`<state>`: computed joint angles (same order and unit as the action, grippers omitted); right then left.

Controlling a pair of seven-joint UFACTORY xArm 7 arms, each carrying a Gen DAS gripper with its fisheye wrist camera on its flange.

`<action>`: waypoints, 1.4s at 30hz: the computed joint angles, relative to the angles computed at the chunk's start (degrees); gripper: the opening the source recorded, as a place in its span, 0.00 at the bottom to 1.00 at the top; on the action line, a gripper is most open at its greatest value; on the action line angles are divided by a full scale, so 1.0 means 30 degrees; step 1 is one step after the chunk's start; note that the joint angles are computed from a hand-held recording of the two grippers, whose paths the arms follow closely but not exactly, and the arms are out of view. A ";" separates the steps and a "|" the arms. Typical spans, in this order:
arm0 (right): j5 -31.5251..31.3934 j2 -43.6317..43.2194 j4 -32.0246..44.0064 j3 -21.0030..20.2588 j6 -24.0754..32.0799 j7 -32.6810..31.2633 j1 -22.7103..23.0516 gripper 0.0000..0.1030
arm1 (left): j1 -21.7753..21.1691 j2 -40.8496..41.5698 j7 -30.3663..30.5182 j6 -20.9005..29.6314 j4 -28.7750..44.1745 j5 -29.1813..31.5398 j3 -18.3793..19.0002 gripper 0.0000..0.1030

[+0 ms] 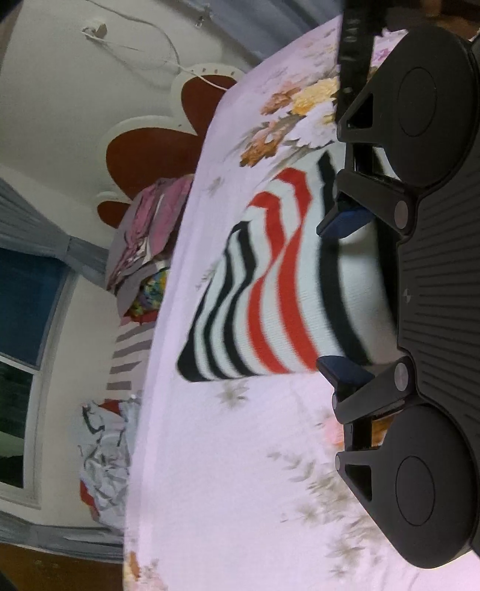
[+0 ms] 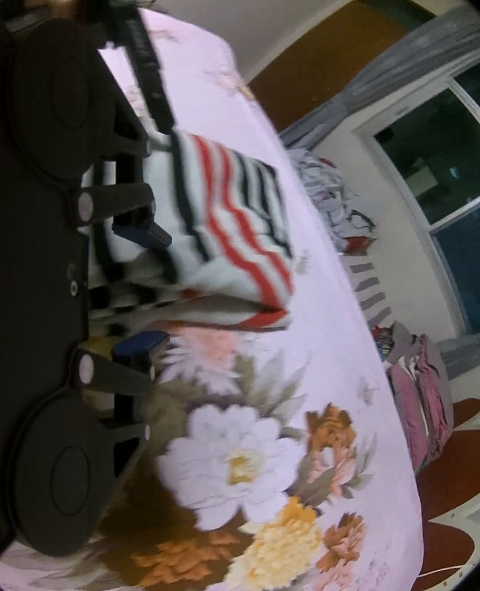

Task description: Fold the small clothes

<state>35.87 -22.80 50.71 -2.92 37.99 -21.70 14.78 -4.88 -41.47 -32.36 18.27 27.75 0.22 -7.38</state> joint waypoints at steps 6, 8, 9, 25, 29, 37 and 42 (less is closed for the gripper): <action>0.2463 0.3947 0.3274 0.0056 0.0296 0.0513 -0.0058 0.48 | 0.1002 0.1718 -0.0010 -0.0207 0.0995 0.0382 0.0226 0.66; 0.2545 0.5153 0.4212 0.0555 0.0278 0.0894 -0.0455 0.48 | 0.1142 0.2373 0.0014 -0.0386 0.1297 0.0408 0.0359 0.66; 0.2464 0.5857 0.4728 0.0809 0.0294 0.1120 -0.0650 0.48 | 0.1233 0.2677 0.0021 -0.0474 0.1443 0.0466 0.0367 0.66; -0.1699 0.6288 0.3491 0.3469 -0.6539 0.0021 -0.1023 0.10 | 0.1484 0.6442 0.0011 -0.2243 0.3270 0.0896 0.0412 0.66; -0.3579 0.7305 0.3588 0.2982 -0.6029 0.1681 -0.0787 0.10 | 0.1843 0.6943 -0.0379 -0.2079 0.3451 0.1571 -0.0074 0.67; -0.4455 0.6764 0.3556 0.2862 -0.6386 0.3221 -0.0768 0.22 | 0.1406 0.6886 -0.0309 -0.1852 0.3487 0.1286 0.0436 0.67; -0.3714 0.6856 0.4232 0.2780 -0.6887 0.2347 -0.0388 0.23 | 0.1724 0.7153 -0.0642 -0.1558 0.3902 0.1858 0.0070 0.67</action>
<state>24.73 -2.23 63.41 5.42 17.33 -14.66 13.61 0.29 -20.01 -34.29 13.59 39.45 5.80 -7.17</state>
